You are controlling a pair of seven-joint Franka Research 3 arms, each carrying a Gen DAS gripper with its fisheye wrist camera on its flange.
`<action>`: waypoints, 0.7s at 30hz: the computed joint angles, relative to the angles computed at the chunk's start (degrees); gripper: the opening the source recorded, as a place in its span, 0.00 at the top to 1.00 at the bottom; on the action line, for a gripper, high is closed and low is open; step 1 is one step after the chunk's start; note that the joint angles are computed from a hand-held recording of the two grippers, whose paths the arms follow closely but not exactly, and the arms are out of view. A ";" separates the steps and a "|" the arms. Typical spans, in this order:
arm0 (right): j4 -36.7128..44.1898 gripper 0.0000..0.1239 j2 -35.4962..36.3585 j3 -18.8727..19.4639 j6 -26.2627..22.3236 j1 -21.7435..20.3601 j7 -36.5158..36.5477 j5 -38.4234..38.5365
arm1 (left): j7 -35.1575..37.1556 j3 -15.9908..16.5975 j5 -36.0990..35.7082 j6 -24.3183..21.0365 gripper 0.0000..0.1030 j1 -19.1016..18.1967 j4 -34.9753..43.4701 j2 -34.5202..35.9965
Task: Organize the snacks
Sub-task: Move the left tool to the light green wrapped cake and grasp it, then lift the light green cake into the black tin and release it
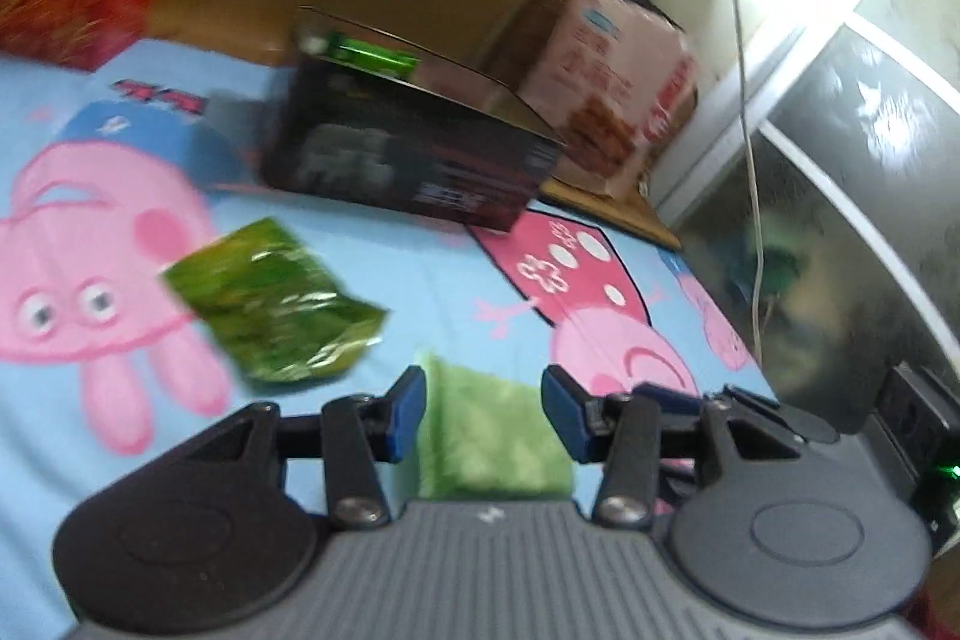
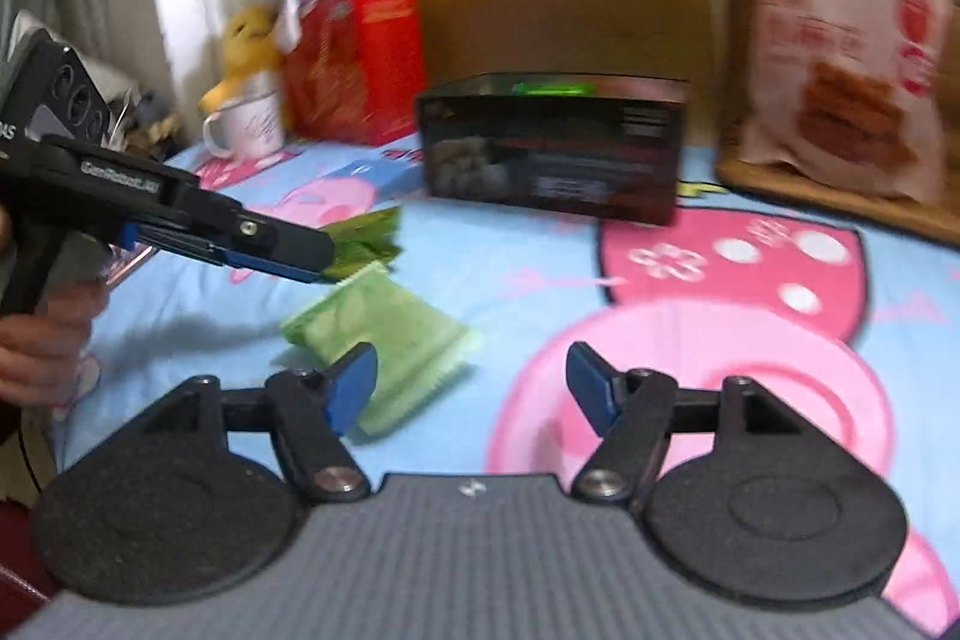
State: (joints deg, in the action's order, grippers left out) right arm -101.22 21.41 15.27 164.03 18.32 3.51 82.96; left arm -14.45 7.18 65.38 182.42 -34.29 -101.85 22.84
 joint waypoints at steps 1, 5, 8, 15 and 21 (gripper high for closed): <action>-0.94 0.42 -0.66 0.30 -0.12 -0.52 -0.90 1.81 | 3.71 -2.88 -2.84 -1.45 0.57 2.05 0.62 0.50; -2.40 0.47 -1.49 0.01 -2.29 -0.09 -2.29 4.97 | 6.75 -3.50 -5.52 -4.04 0.57 1.73 2.05 1.23; -1.48 0.49 -0.53 -0.24 -2.17 1.19 -3.21 4.36 | 6.06 -3.20 -5.13 -5.42 0.57 1.40 0.73 0.13; 0.48 0.57 1.98 0.63 0.19 2.67 -3.38 0.24 | 12.98 -10.00 -11.39 -4.85 0.60 7.07 -3.95 -1.35; 0.82 0.79 2.31 1.35 1.15 1.93 -3.61 0.73 | 21.86 -13.28 -19.53 -1.36 0.71 9.54 -1.49 2.30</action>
State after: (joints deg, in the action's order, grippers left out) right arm -100.40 23.72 16.62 165.18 20.25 -0.11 83.69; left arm 7.42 -6.10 45.85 181.05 -24.75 -103.33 25.14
